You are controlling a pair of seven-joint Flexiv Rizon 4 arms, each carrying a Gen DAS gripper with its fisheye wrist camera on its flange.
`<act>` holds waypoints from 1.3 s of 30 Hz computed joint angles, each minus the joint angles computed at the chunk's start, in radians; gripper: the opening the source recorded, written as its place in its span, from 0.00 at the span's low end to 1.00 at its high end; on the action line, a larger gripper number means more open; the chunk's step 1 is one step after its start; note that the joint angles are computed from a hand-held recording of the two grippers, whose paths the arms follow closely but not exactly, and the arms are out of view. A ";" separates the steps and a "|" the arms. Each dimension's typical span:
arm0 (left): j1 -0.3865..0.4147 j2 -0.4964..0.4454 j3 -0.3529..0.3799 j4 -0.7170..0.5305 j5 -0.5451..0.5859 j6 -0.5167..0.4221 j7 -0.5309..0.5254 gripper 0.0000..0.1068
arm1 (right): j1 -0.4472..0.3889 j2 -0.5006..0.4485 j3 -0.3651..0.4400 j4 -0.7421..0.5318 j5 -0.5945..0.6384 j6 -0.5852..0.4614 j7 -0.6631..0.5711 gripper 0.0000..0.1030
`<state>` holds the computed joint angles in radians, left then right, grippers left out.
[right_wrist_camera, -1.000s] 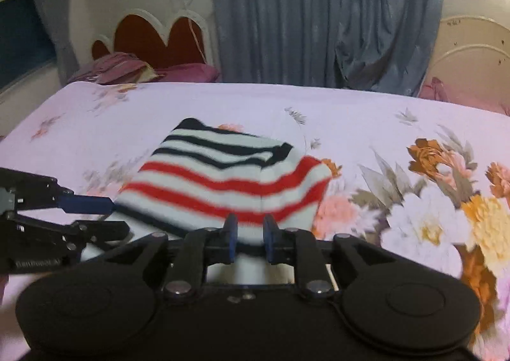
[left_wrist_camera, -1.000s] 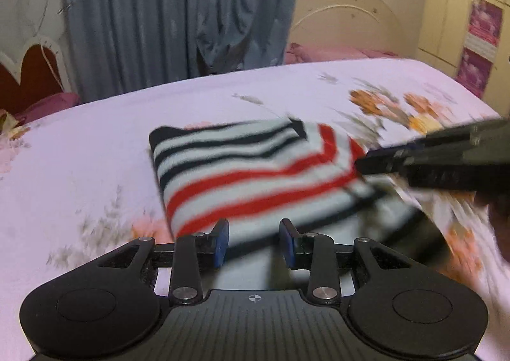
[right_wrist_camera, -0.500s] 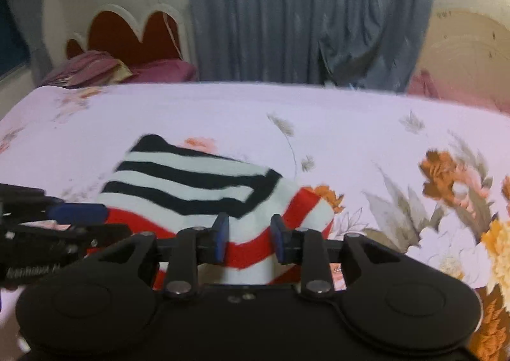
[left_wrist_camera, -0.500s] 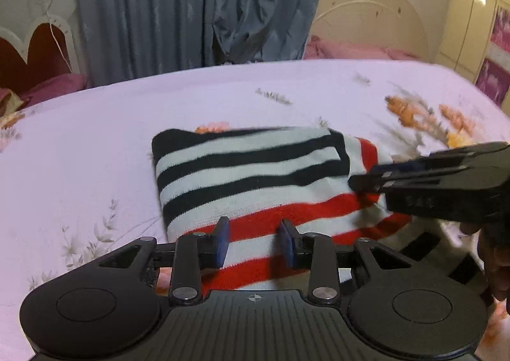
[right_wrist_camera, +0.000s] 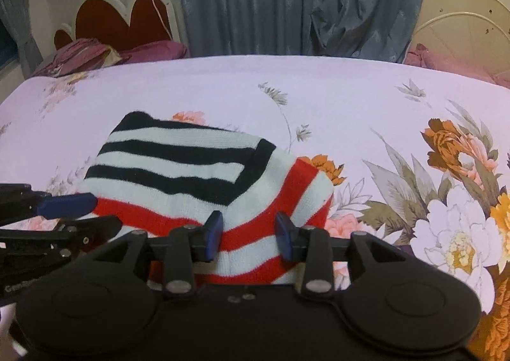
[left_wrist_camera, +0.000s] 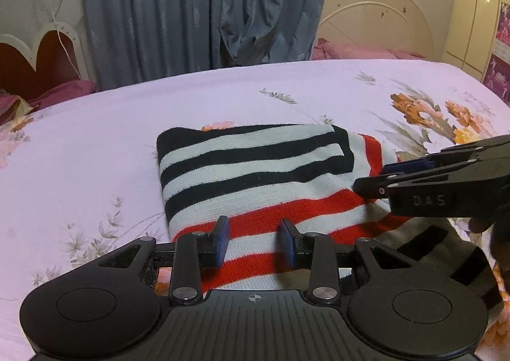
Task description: Fold small clothes
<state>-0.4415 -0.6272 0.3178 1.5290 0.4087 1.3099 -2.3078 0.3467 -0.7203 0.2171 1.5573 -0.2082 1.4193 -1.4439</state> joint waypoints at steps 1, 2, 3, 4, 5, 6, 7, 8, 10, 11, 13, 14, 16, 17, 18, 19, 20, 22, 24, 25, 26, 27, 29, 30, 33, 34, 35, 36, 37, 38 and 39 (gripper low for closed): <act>-0.013 0.002 0.012 -0.004 0.007 -0.016 -0.007 0.38 | -0.010 0.004 0.013 -0.001 0.002 -0.013 -0.010 0.40; -0.032 0.008 0.028 -0.010 0.020 -0.042 -0.020 0.47 | -0.015 0.013 0.017 0.006 0.006 -0.017 -0.013 0.40; -0.048 0.015 0.040 -0.012 0.041 -0.058 -0.034 0.55 | -0.027 0.023 0.032 0.019 0.017 -0.001 -0.023 0.39; -0.060 0.023 0.048 -0.011 0.063 -0.072 -0.049 0.71 | -0.056 0.034 0.067 0.042 0.036 0.041 -0.049 0.38; -0.078 0.032 0.061 -0.004 0.096 -0.078 -0.075 0.73 | -0.072 0.044 0.085 0.064 0.052 0.079 -0.059 0.38; -0.089 0.041 0.069 0.003 0.124 -0.083 -0.101 0.73 | -0.079 0.058 0.091 0.086 0.061 0.093 -0.057 0.37; -0.092 0.052 0.067 0.020 0.144 -0.084 -0.125 0.73 | -0.077 0.073 0.084 0.110 0.065 0.105 -0.049 0.37; -0.092 0.063 0.066 0.041 0.163 -0.075 -0.160 0.73 | -0.073 0.084 0.073 0.134 0.069 0.128 -0.041 0.37; -0.086 0.079 0.063 0.077 0.195 -0.044 -0.230 0.73 | -0.032 0.105 0.002 0.189 0.024 0.174 0.048 0.37; -0.068 0.086 0.048 0.094 0.189 -0.033 -0.248 0.73 | -0.031 0.105 -0.007 0.200 0.009 0.163 0.070 0.32; -0.031 0.093 0.017 0.117 0.163 -0.009 -0.271 0.73 | -0.040 0.095 0.026 0.194 0.058 0.138 -0.020 0.25; -0.019 0.094 0.006 0.122 0.153 -0.004 -0.270 0.74 | -0.027 0.096 0.002 0.211 0.003 0.162 -0.009 0.25; -0.007 0.094 -0.008 0.121 0.141 -0.015 -0.252 0.75 | -0.040 0.091 0.013 0.197 -0.010 0.140 -0.009 0.24; 0.001 0.102 -0.018 0.124 0.130 -0.024 -0.238 0.75 | -0.070 0.087 0.048 0.182 -0.001 0.120 -0.011 0.23; -0.006 0.109 -0.015 0.124 0.138 -0.030 -0.236 0.75 | -0.091 0.089 0.069 0.178 0.013 0.117 -0.009 0.23; -0.019 0.118 -0.003 0.128 0.156 -0.031 -0.246 0.75 | -0.104 0.097 0.078 0.185 0.032 0.135 0.001 0.28; -0.022 0.130 -0.001 0.138 0.168 -0.024 -0.253 0.75 | -0.121 0.106 0.088 0.195 0.057 0.159 0.017 0.37; -0.008 0.153 -0.012 0.173 0.170 0.008 -0.259 0.75 | -0.213 0.097 0.179 0.201 0.093 0.185 0.014 0.71; -0.002 0.160 -0.015 0.187 0.165 0.022 -0.279 0.76 | -0.320 0.071 0.295 0.176 0.117 0.112 -0.004 0.52; 0.012 0.162 -0.026 0.199 0.147 0.035 -0.284 0.78 | -0.382 0.046 0.371 0.153 0.140 0.066 -0.037 0.50; 0.028 0.162 -0.040 0.211 0.122 0.049 -0.285 0.80 | -0.426 0.023 0.431 0.133 0.167 0.032 -0.069 0.50; 0.036 0.160 -0.047 0.218 0.102 0.058 -0.287 0.81 | -0.464 -0.001 0.483 0.113 0.196 0.002 -0.096 0.51; 0.048 0.153 -0.059 0.233 0.060 0.080 -0.287 0.85 | -0.506 -0.035 0.545 0.087 0.251 -0.028 -0.129 0.62; 0.063 0.148 -0.076 0.242 0.033 0.096 -0.269 0.85 | -0.522 -0.054 0.570 0.071 0.276 -0.042 -0.144 0.66; 0.122 0.134 -0.138 0.281 -0.062 0.165 -0.204 0.85 | -0.576 -0.117 0.643 0.009 0.351 -0.139 -0.181 0.66; 0.150 0.129 -0.169 0.297 -0.099 0.190 -0.183 0.85 | -0.595 -0.137 0.668 -0.006 0.373 -0.159 -0.206 0.66; 0.169 0.125 -0.190 0.309 -0.129 0.210 -0.168 0.85 | -0.611 -0.154 0.690 -0.021 0.394 -0.177 -0.231 0.66; 0.190 0.120 -0.215 0.320 -0.158 0.231 -0.153 0.85 | -0.625 -0.168 0.708 -0.037 0.412 -0.202 -0.252 0.66; 0.200 0.113 -0.226 0.327 -0.179 0.247 -0.143 0.85 | -0.635 -0.182 0.723 -0.056 0.425 -0.237 -0.272 0.66; 0.212 0.108 -0.240 0.333 -0.198 0.263 -0.128 0.85 | -0.638 -0.190 0.729 -0.073 0.432 -0.268 -0.290 0.65; 0.214 0.101 -0.244 0.333 -0.213 0.269 -0.117 0.85 | -0.631 -0.193 0.724 -0.086 0.434 -0.291 -0.307 0.62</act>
<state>-0.2275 -0.5265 0.0734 1.8616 0.1953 1.5785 -2.4244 -0.2847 -0.9135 0.9413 1.4713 0.2258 1.1283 -1.7505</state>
